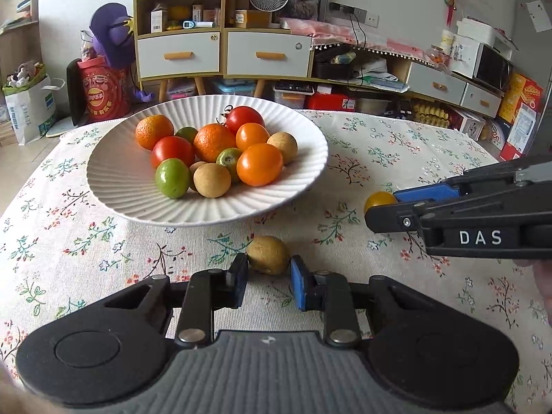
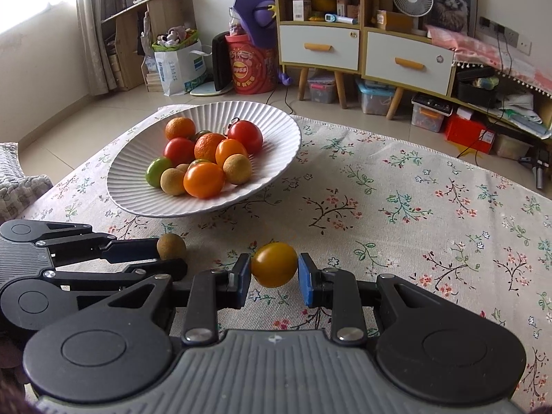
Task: Organize fruits
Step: 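Hold the kiwi in the left gripper while the right gripper holds the yellow tomato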
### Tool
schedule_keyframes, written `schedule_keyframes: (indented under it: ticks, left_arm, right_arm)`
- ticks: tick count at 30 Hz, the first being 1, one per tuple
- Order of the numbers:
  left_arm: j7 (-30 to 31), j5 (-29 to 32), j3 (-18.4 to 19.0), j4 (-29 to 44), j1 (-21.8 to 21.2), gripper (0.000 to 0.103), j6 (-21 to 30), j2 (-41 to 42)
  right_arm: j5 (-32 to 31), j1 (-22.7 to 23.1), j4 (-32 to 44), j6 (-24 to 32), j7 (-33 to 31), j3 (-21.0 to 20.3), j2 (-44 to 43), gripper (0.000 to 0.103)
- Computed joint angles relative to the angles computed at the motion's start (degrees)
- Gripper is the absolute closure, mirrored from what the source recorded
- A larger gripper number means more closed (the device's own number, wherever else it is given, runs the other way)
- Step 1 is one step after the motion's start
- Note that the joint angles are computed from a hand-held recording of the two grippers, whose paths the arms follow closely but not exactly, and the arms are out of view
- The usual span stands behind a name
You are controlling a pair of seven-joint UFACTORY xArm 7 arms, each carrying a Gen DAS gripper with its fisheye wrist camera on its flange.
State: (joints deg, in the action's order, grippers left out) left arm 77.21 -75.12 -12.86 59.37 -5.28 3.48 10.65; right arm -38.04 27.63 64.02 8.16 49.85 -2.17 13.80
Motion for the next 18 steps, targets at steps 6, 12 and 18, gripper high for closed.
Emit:
schedule_keyframes:
  ticks: [6,12,18]
  left_arm:
    - [-0.49,4.09,2.63,-3.35,1.12,0.080,5.61,-3.33]
    - [4.66,1.27,5.89,-5.08,1.95,0.080,10.16,-5.33]
    - [6.73,-0.11,7.86,-5.13,2.65,0.080,13.15,-5.67]
  right_arm:
    - [2.41,-0.01,0.92,1.50,-4.53,2.42,0.94,0.077]
    - [7.65,0.01,1.30,0.29,-11.59,4.80,1.86,0.076]
    - [9.96,2.15,2.58,0.79,-15.49,4.32,2.98,0.076]
